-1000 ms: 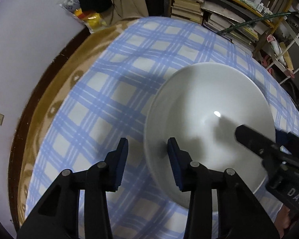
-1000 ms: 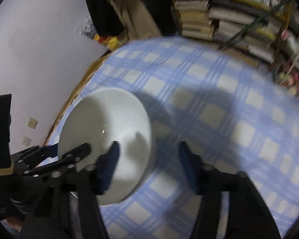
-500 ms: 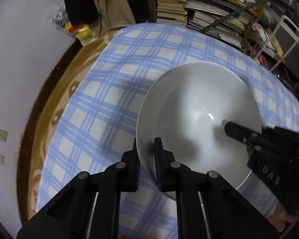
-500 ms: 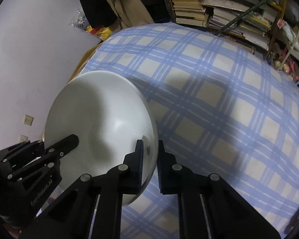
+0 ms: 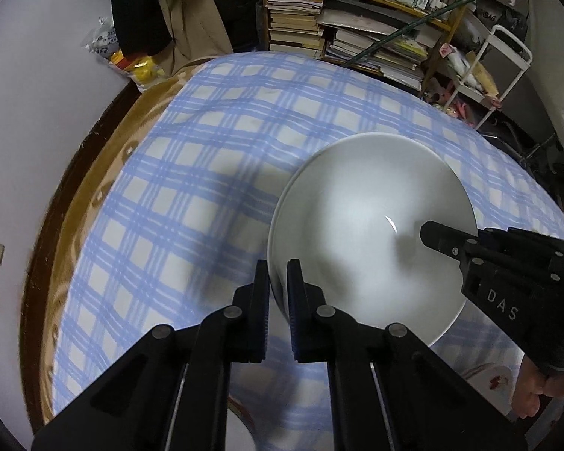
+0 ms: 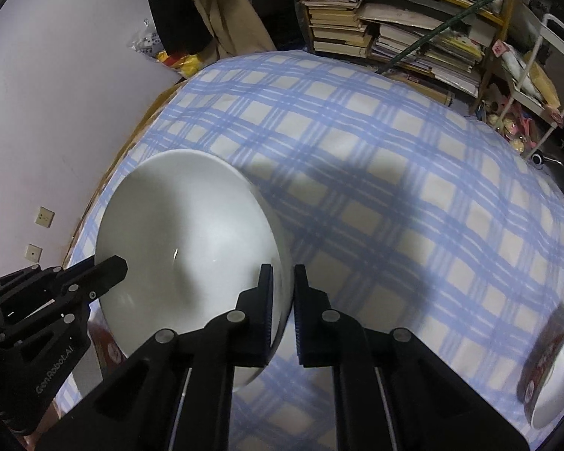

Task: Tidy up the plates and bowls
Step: 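Lift and carry the white bowl with both grippers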

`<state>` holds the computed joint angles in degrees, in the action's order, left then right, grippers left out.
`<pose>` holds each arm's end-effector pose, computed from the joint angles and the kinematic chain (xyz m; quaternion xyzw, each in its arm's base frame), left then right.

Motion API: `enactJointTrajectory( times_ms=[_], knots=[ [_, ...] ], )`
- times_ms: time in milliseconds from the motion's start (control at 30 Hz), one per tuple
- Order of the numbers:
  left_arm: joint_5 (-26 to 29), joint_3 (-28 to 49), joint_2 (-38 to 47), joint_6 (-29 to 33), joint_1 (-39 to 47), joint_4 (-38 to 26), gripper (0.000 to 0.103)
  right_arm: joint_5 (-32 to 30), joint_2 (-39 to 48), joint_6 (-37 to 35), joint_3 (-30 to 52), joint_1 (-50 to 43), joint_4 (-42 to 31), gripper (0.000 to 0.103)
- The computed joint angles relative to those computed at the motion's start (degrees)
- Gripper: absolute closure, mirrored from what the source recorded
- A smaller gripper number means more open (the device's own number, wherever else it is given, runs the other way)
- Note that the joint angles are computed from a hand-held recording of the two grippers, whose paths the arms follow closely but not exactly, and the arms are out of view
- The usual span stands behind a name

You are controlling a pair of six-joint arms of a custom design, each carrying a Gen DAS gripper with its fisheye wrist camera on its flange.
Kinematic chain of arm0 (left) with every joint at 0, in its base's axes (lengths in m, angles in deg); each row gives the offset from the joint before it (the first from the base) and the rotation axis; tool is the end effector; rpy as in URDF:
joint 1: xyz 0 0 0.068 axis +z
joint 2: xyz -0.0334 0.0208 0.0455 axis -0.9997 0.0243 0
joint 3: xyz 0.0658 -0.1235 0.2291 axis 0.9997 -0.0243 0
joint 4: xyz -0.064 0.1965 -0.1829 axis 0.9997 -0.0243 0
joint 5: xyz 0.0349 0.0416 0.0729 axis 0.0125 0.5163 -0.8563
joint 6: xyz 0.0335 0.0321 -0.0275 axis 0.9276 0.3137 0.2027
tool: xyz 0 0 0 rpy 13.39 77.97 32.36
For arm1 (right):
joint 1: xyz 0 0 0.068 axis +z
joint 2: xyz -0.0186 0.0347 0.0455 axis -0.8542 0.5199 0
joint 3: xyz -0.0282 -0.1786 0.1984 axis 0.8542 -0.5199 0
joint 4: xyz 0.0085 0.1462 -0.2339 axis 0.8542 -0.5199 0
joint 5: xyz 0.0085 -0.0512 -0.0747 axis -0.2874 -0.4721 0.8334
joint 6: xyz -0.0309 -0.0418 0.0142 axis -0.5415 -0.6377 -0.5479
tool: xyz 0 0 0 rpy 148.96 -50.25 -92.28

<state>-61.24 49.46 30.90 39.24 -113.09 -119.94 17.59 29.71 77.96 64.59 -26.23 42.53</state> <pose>0.2833 -0.1329 0.1583 0.3246 0.9290 -0.0654 0.1653 0.2160 0.1300 0.1489 0.2464 0.9482 0.0707 0.1878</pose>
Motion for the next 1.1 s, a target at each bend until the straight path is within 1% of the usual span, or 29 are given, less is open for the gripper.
enactJointTrajectory(
  times_ms=[67, 133, 267, 367, 433, 600, 700, 767, 867, 900, 1000, 1100],
  knots=[
    [0.43, -1.53, -1.84, -0.71, 0.0, -0.68, 0.094, 0.56, -2.0, 1.81, -1.15, 1.52, -0.86, 0.092],
    [-0.29, -3.72, -4.95, -2.19, -0.4, -1.84, 0.094, 0.74, -4.3, 4.65, -2.55, 3.42, -1.44, 0.092],
    [-1.64, -8.01, -10.63, -4.24, -0.91, -2.35, 0.094, 3.37, -4.85, 9.97, -2.7, 8.78, -3.32, 0.092],
    [-0.21, -10.68, -13.52, -4.29, 0.67, -2.96, 0.094, 3.71, -6.4, 14.53, -4.76, 12.19, -2.09, 0.092],
    [0.82, -12.5, -15.15, -3.88, 1.55, -3.24, 0.094, 5.08, -6.38, 17.07, -5.16, 15.38, -2.52, 0.092],
    [-0.1, -17.54, -18.11, -4.57, 1.8, -1.82, 0.094, 7.51, -4.9, 22.42, -4.82, 21.43, -4.25, 0.092],
    [0.94, -20.57, -20.04, -3.86, 3.13, -0.21, 0.094, 8.21, -4.67, 24.71, -6.19, 24.0, -2.59, 0.091],
    [0.63, -22.42, -20.37, -3.41, 2.99, 1.46, 0.094, 8.92, -3.41, 25.83, -6.7, 25.71, -1.49, 0.091],
    [-3.05, -24.45, -20.15, -3.69, 0.42, 4.3, 0.094, 11.27, 0.2, 28.57, -6.34, 28.85, -0.7, 0.091],
    [-3.48, -24.68, -20.51, -3.75, 0.06, 4.47, 0.094, 12.87, 0.98, 29.21, -6.03, 30.05, -0.88, 0.09],
    [-2.25, -24.84, -20.54, -3.7, 0.99, 4.62, 0.094, 13.39, 1.13, 29.29, -5.87, 30.31, -1.28, 0.09],
    [-1.34, -24.92, -20.05, -3.45, 1.78, 4.8, 0.094, 13.26, 0.14, 29.09, -6.91, 30.01, -0.02, 0.09]
  ],
)
